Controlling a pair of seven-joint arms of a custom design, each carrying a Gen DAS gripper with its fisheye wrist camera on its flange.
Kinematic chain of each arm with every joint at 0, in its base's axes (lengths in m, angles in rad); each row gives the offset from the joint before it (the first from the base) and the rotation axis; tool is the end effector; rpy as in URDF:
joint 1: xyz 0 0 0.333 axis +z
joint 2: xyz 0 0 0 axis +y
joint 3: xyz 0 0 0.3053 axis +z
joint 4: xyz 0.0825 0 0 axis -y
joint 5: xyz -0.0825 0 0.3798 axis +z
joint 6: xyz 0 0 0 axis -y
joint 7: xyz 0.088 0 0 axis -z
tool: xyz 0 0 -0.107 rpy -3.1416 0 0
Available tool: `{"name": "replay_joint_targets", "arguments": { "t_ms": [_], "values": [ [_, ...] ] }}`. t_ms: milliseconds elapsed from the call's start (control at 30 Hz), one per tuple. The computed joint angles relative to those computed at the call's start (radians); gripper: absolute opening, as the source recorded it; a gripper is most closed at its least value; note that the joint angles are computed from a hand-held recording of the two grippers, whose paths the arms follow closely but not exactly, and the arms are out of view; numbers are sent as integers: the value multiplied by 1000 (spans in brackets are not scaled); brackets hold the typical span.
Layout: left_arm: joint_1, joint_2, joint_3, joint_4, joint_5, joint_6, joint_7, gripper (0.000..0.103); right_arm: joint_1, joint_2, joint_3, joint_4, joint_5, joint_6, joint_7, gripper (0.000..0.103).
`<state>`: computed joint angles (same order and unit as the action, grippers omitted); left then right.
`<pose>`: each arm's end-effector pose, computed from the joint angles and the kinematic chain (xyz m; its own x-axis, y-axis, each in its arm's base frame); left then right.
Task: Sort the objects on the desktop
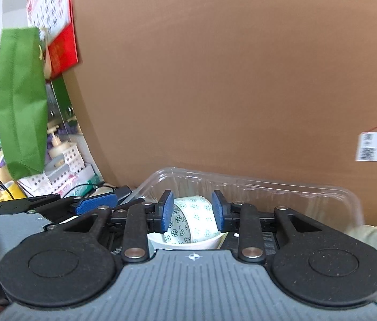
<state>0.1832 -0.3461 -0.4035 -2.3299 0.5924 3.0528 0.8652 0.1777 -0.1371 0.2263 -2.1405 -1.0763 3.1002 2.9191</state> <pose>0.4677 -0.1708 0.5642 -0.0989 -0.9935 -0.0569 -0.4724 0.0972 -0.8760 0.4630 0.2839 0.5478 0.2411 -0.9504 -0.1965 -0.4767 0.0604 -0.8770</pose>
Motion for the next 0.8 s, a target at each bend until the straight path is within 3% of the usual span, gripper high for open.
{"name": "replay_joint_targets", "arguments": {
  "t_ms": [133,267,400,567,800],
  "values": [
    [-16,-119,2,-93,-27,27,-14,58,-91,-126,72,-73,-251,6,294,44],
    [-39,-221,-6,-172,-94,43,3,60,-115,-262,88,-174,-380,0,465,48],
    [-75,-305,1,-237,-155,49,37,67,-92,-382,77,-275,-466,-25,614,53],
    [-97,-413,-21,-320,-222,43,65,75,-28,-519,38,-405,-453,-63,647,56],
    [-157,-518,-34,-406,-301,22,82,81,-32,-682,56,-539,-351,-64,610,59]
  ]
}}
